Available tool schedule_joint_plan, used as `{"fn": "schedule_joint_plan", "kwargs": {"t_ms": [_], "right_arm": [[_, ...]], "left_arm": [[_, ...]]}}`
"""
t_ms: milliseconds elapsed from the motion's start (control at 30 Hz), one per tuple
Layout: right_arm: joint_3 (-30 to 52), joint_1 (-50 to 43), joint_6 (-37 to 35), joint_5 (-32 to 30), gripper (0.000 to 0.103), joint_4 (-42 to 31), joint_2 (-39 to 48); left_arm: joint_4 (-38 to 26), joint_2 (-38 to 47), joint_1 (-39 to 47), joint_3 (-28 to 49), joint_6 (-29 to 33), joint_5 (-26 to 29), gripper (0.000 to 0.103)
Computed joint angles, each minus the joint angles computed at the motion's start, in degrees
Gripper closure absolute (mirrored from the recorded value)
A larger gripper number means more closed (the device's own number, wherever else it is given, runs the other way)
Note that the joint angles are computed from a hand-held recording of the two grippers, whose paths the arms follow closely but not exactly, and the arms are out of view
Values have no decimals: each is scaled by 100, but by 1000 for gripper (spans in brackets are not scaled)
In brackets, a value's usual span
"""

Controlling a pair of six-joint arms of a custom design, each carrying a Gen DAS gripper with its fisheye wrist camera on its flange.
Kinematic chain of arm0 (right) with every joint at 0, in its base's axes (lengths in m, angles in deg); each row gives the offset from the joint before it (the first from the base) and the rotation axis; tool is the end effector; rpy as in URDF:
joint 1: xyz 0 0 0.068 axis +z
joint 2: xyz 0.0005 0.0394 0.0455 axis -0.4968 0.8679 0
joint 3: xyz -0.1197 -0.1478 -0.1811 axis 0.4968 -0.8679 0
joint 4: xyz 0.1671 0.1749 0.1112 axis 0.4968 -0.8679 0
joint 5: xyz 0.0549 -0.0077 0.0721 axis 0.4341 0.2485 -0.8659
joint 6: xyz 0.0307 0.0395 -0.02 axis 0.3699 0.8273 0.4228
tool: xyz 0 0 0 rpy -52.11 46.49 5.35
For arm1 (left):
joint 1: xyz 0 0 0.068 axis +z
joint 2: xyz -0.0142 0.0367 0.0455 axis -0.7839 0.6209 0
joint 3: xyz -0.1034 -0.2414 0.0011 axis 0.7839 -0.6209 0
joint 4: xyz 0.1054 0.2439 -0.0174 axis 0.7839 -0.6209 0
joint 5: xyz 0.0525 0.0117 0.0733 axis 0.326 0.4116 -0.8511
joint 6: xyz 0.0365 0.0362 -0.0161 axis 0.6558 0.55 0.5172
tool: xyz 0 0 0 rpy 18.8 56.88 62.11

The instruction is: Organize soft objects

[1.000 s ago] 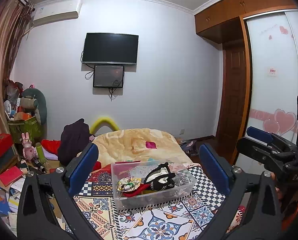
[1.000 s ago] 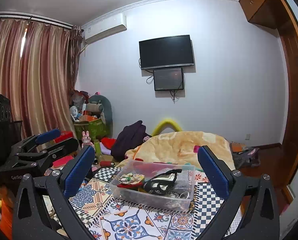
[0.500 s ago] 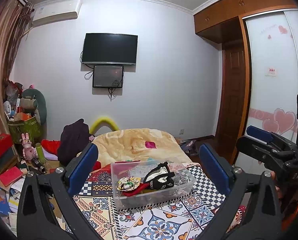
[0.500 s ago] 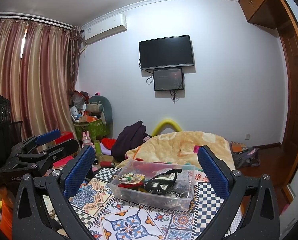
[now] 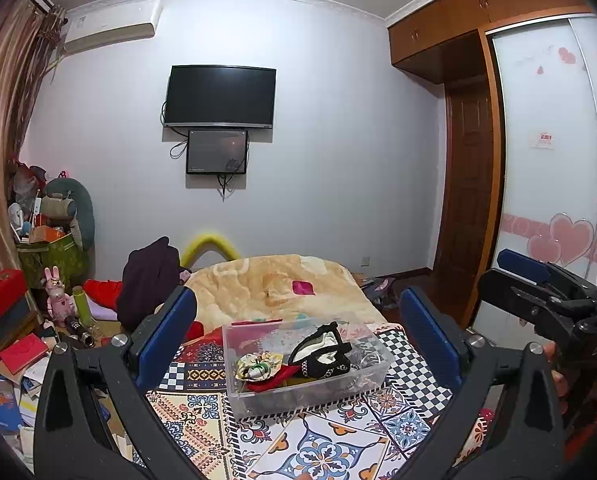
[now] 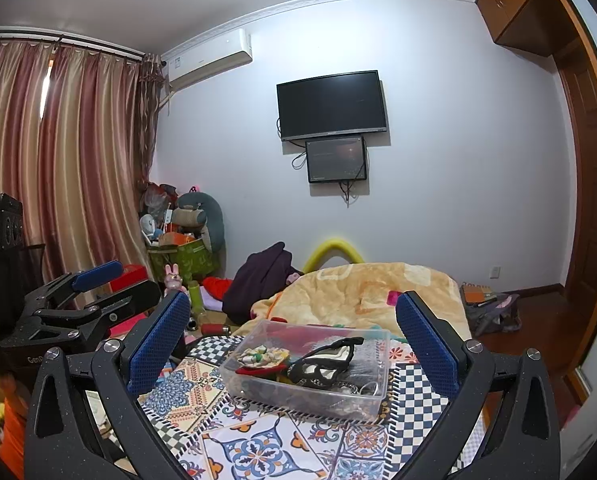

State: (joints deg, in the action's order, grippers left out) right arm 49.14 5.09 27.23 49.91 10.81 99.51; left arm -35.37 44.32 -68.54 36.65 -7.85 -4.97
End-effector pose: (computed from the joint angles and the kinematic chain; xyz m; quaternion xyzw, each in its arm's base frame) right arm 0.1790 0.1116 0.1928 -0.0822 0.7565 0.1219 0.6373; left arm 0.1892 -0.0608 0.2182 0.1272 0.7629 -0.1374 0.6188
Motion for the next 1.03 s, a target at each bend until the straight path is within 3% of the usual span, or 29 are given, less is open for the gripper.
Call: {"fn": "schedule_joint_plan", "kwargs": {"t_ms": [1033], "right_arm": [[-29, -34, -13, -23, 0, -35, 11]], "left_arm": [[-63, -44, 46, -27, -19, 173, 0]]}}
